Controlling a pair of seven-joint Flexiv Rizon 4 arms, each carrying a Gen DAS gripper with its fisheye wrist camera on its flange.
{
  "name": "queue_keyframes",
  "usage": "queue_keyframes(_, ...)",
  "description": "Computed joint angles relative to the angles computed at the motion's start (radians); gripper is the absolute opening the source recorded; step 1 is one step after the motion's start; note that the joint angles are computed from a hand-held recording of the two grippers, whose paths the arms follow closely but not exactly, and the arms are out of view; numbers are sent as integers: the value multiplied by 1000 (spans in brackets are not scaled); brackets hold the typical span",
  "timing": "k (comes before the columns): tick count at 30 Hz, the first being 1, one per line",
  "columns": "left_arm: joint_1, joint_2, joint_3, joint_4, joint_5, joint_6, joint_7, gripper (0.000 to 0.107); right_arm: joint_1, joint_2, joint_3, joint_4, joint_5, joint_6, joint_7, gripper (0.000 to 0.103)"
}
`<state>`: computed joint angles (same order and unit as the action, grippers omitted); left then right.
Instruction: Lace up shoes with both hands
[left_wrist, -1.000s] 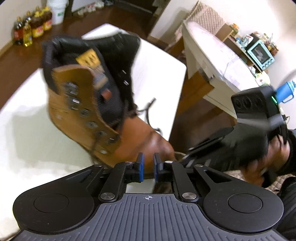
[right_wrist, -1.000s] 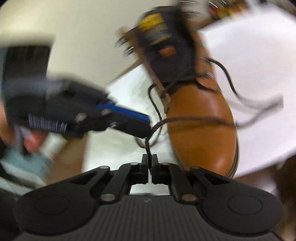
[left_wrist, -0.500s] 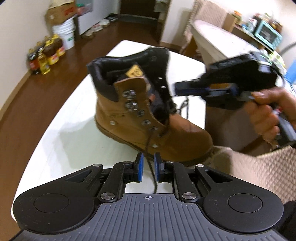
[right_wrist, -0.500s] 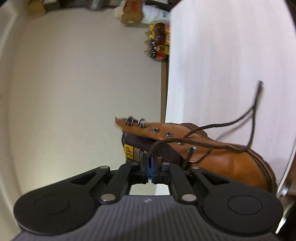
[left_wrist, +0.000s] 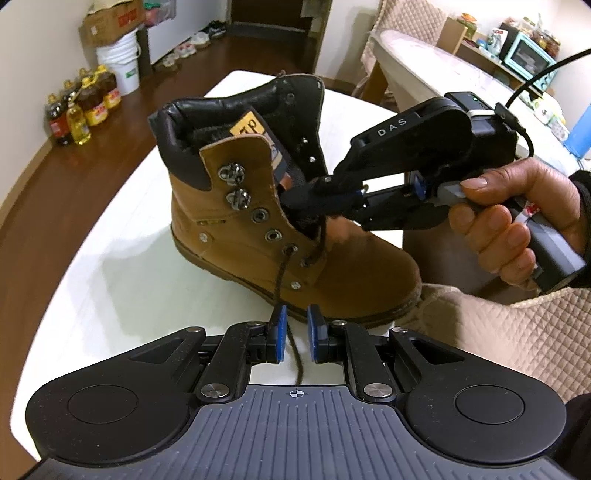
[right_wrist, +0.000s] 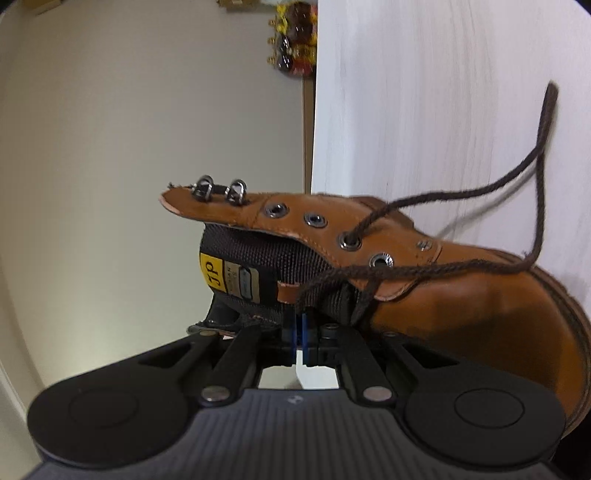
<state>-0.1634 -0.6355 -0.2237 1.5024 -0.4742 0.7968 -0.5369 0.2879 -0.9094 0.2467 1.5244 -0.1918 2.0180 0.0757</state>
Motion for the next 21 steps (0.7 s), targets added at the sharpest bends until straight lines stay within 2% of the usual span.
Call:
queue_keyframes(3,-13,-5,0,6,18,77,31,12,-32,-5,31,-10,-51,-43,1,3)
queue_keyframes(5,-12,-8,-5,5,23,85,41,14,-83,-22,97,-30,-119,-96,-2,3)
queue_keyframes(9,-15,-16,-12,3,32,111,67,15,-104,-33,133,-45,-132,-119,-16,3)
queue_keyframes(12,-25,-25,-17,12,45,192,92,15,-123,-42,161,-50,-145,-122,-30,4)
queue_keyframes(19,-31,-50,-30,-15,60,211,100,15,-164,-54,221,-61,-174,-149,-62,4)
queue_keyframes(21,-40,-62,-21,-33,72,203,87,12,-164,-52,222,-62,-168,-151,-68,4)
